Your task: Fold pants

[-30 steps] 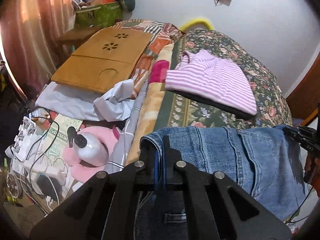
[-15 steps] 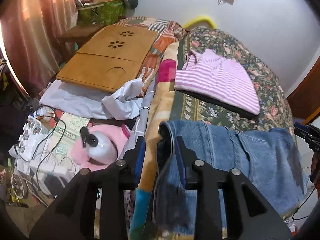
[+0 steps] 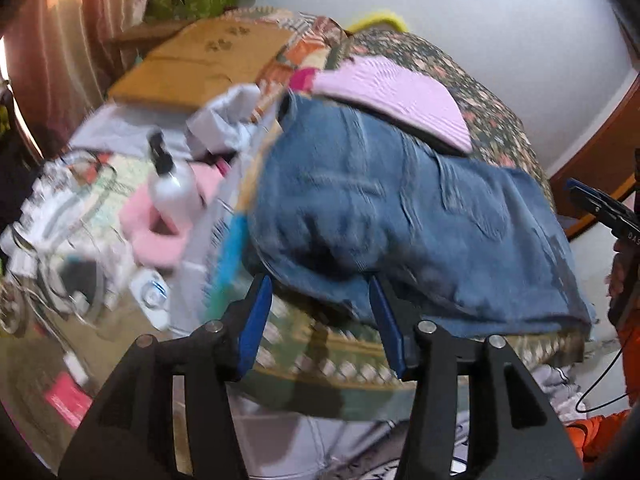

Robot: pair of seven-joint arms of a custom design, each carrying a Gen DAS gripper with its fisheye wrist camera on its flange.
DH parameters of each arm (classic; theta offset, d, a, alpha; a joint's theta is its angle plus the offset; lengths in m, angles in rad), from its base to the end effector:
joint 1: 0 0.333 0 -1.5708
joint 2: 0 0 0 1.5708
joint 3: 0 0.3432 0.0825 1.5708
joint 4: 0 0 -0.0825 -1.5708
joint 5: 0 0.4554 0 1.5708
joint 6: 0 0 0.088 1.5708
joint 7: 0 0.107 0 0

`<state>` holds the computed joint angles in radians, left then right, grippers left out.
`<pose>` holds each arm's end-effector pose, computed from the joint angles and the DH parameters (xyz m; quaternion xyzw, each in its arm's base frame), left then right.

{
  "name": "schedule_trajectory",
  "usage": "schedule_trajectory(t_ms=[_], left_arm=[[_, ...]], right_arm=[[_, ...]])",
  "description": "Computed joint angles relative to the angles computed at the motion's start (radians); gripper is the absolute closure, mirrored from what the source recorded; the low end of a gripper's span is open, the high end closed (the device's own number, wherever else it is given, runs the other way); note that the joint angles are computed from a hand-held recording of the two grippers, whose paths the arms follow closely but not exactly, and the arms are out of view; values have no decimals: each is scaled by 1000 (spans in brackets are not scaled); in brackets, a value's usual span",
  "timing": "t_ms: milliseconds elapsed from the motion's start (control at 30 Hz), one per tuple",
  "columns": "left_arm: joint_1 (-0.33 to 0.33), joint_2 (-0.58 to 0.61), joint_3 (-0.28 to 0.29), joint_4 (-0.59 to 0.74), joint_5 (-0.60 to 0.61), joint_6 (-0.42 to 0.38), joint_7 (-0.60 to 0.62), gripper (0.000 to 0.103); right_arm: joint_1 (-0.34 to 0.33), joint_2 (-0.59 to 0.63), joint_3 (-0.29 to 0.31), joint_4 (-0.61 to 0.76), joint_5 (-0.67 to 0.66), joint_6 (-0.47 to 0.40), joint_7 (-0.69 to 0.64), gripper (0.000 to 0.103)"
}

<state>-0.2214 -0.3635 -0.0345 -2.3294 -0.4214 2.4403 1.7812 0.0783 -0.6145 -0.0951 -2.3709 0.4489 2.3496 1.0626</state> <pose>0.5165 -0.1371 0.5290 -0.6041 0.7453 -0.2791 0.0418 0.4660 -0.0092 0.6188 -0.7430 0.5653 -0.1294 0.3343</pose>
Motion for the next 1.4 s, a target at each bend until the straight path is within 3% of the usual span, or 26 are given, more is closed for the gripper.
schedule_trajectory(t_ms=[200, 267, 300, 333, 467, 733, 867, 900, 967, 1000, 1100, 1233, 1400], left_arm=[[-49, 6, -1, -42, -103, 41, 45, 53], [-48, 23, -15, -39, -93, 60, 35, 62], [-50, 30, -17, -36, -94, 65, 36, 76], [-45, 39, -25, -34, -79, 77, 22, 84], [-45, 34, -25, -46, -67, 123, 23, 92], [-21, 24, -30, -22, 88, 170, 19, 93], [-4, 75, -28, 9, 143, 150, 24, 87], [3, 81, -25, 9, 147, 144, 8, 86], [77, 72, -80, -9, 297, 175, -133, 89], [90, 62, -78, -18, 324, 178, -167, 89], [60, 22, 14, -35, 189, 150, -137, 89], [75, -10, 23, -25, 180, 162, -150, 88], [10, 34, 36, 53, 94, 191, -71, 88]], right_arm=[[16, -30, 15, -43, -4, -40, 6, 56], [20, -36, 19, -54, -8, -49, 7, 56], [22, -36, 20, -58, -8, -57, 10, 56], [25, -35, 18, -59, -5, -69, 11, 56], [24, -28, 25, -63, -16, -102, 24, 56], [16, -19, 25, -68, -36, -164, 23, 56], [12, -29, 23, -75, -33, -168, 19, 55], [11, -32, 23, -78, -34, -166, 17, 55], [11, -28, 18, -76, -30, -166, 12, 55], [12, -26, 18, -75, -27, -166, 11, 56], [13, -21, 13, -70, -16, -174, 4, 56], [12, -19, 12, -71, -4, -171, 1, 56], [9, -27, 14, -77, 11, -164, 17, 56]])
